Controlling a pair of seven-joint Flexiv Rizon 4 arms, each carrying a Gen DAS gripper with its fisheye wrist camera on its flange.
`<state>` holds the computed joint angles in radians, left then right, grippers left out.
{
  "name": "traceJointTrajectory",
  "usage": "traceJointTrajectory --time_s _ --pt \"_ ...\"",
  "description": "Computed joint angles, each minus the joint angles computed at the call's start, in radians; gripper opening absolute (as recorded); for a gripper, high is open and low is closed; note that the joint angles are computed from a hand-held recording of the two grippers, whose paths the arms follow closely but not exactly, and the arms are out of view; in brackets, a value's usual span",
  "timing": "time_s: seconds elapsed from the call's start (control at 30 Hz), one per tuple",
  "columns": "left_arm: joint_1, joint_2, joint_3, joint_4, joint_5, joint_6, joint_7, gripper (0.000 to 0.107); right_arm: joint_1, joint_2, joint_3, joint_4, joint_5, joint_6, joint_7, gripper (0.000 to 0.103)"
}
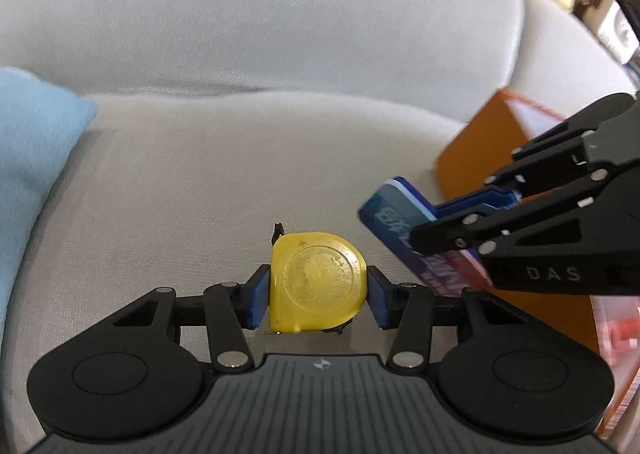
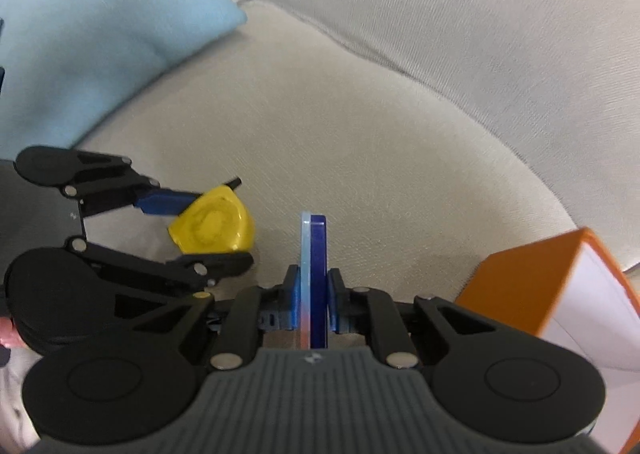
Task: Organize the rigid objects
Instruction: 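Lift and carry the tape measure and blue tin with both grippers into the orange box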
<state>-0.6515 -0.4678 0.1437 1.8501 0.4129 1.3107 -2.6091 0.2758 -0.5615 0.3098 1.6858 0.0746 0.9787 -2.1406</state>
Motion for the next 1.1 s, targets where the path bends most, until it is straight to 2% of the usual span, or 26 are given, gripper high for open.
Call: traceJointTrajectory --time_s 0.17,0.27,0.43,0.57,0.6,0.7,0.77,0.93,1.03,1.1 --pt "-0.029 0.04 -0.003 -0.059 0.059 -0.023 0.029 0.056 -0.072 0.093 0.042 0.028 0.099 0.008 -0.065 0.013" --pt "-0.029 0.045 -0.028 -0.114 0.093 -0.031 0.077 0.056 -0.101 0.146 0.037 0.046 0.157 0.025 -0.098 0.013" --pt "-0.003 0.002 -0.099 -0.221 0.072 -0.061 0.256 0.056 -0.148 0.227 -0.007 0.093 0.226 0.057 -0.133 0.013" --pt "0.007 -0.072 -0.16 -0.318 -0.011 -0.077 0.43 0.056 -0.187 0.241 -0.054 0.104 0.26 0.051 -0.117 0.013" --pt "0.016 -0.102 -0.182 -0.356 -0.036 -0.09 0.502 0.056 -0.201 0.236 -0.062 0.098 0.275 0.039 -0.109 0.013" --pt "0.032 -0.201 -0.238 -0.497 -0.103 -0.195 0.732 0.056 -0.244 0.214 -0.079 0.075 0.325 -0.003 -0.085 0.013" --pt "0.024 -0.266 -0.247 -0.594 -0.131 -0.281 0.86 0.056 -0.264 0.186 -0.087 0.058 0.344 -0.008 -0.082 0.013" --pt "-0.008 -0.419 -0.213 -0.839 -0.188 -0.509 1.104 0.056 -0.327 0.126 -0.068 -0.006 0.422 -0.055 -0.107 0.013" --pt "-0.016 -0.505 -0.201 -0.988 -0.221 -0.659 1.264 0.056 -0.341 0.085 -0.063 -0.047 0.446 -0.078 -0.105 0.013" --pt "-0.026 -0.56 -0.182 -1.09 -0.234 -0.757 1.335 0.056 -0.35 0.057 -0.059 -0.078 0.461 -0.098 -0.094 0.013"
